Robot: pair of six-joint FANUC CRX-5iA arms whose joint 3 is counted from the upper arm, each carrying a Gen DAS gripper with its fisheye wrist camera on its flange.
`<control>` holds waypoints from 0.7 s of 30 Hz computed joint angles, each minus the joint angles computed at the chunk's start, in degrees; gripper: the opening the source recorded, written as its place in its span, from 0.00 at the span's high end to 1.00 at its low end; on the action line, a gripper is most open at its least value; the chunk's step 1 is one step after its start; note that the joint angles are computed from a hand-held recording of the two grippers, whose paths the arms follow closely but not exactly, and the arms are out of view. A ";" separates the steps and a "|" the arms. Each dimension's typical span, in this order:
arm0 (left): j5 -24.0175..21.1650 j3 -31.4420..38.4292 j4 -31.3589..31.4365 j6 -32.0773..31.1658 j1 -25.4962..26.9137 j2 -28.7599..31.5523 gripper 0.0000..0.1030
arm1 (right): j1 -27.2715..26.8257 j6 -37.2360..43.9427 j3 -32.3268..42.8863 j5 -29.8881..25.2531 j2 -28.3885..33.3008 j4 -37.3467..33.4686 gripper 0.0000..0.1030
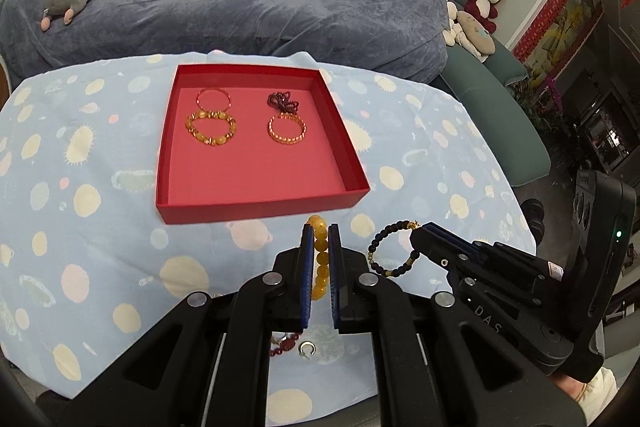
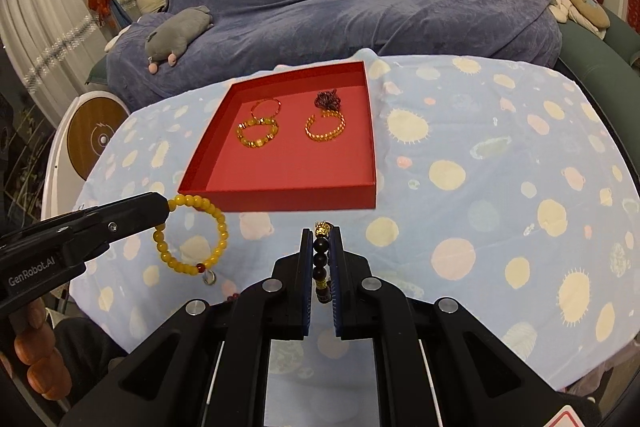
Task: Organize jewelry
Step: 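Carry both bracelets into the red box and open both tools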
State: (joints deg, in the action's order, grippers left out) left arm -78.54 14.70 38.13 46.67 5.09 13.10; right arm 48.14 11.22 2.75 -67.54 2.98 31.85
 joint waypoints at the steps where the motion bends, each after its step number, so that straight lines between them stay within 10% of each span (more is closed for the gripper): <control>1: -0.06 1.55 0.37 0.32 -0.28 1.02 0.93 | -0.70 0.88 0.94 0.50 0.56 -0.12 0.93; 21: -4.96 29.20 1.20 14.17 -3.55 25.12 0.93 | -12.80 14.86 16.66 8.80 15.07 -14.95 0.93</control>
